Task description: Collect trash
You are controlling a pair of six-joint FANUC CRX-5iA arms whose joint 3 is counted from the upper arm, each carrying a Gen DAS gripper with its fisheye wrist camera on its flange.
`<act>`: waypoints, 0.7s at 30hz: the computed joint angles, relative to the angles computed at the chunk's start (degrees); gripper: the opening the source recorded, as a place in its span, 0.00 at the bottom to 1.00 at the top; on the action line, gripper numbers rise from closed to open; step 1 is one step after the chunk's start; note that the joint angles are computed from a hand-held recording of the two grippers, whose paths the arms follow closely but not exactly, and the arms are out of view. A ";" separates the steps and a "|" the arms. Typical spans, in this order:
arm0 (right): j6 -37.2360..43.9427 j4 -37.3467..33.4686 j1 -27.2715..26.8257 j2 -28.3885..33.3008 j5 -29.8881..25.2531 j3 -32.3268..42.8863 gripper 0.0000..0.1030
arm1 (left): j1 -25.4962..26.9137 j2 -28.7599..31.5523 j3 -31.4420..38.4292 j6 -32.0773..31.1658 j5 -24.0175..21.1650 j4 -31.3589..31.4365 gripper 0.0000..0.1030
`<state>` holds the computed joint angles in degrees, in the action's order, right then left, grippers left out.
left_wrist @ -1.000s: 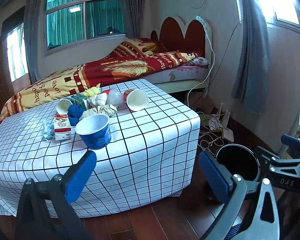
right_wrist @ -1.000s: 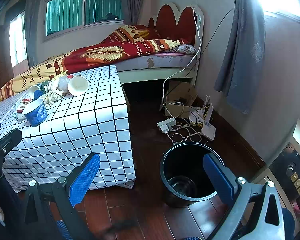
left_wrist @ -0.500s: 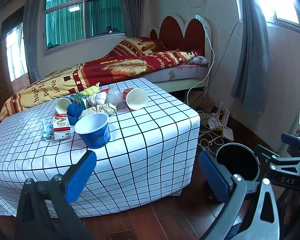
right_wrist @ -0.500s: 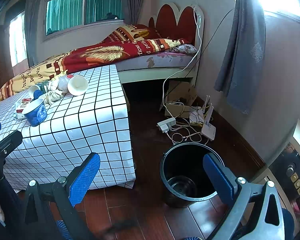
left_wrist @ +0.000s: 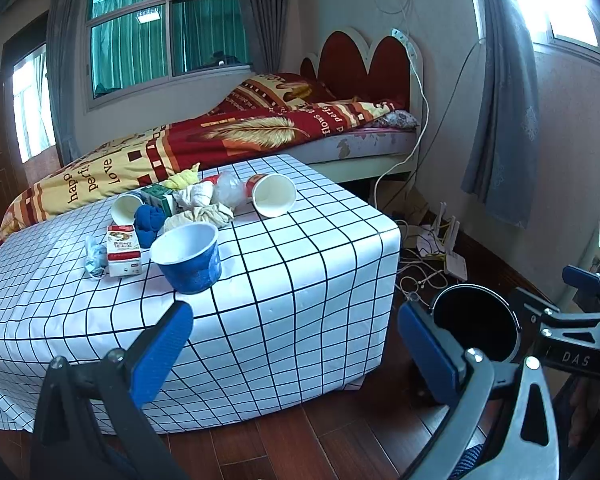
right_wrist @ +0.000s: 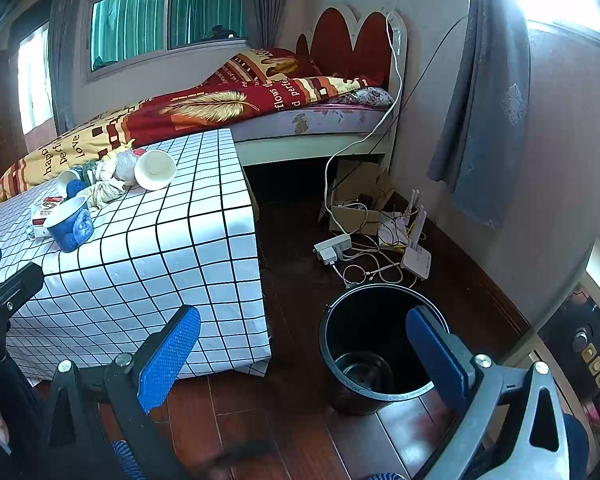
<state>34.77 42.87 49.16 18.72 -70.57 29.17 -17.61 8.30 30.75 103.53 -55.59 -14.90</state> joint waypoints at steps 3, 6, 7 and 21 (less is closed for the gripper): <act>0.00 -0.02 0.00 -0.05 0.05 -0.07 1.00 | 0.01 -0.10 -0.22 -0.03 0.08 0.03 1.00; -0.02 -0.02 -0.01 -0.05 0.06 -0.08 1.00 | -0.05 -0.09 -0.20 -0.01 -0.02 -0.03 1.00; 0.05 -0.10 -0.02 0.01 0.04 0.02 1.00 | -0.06 -0.13 -0.24 0.02 -0.03 -0.07 1.00; -0.06 -0.07 0.03 -0.11 0.03 -0.20 1.00 | -0.09 -0.36 -0.72 0.17 0.23 -0.14 1.00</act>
<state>34.72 42.81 49.19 18.61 -70.55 28.98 -17.69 7.94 30.03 103.69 -55.36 -15.04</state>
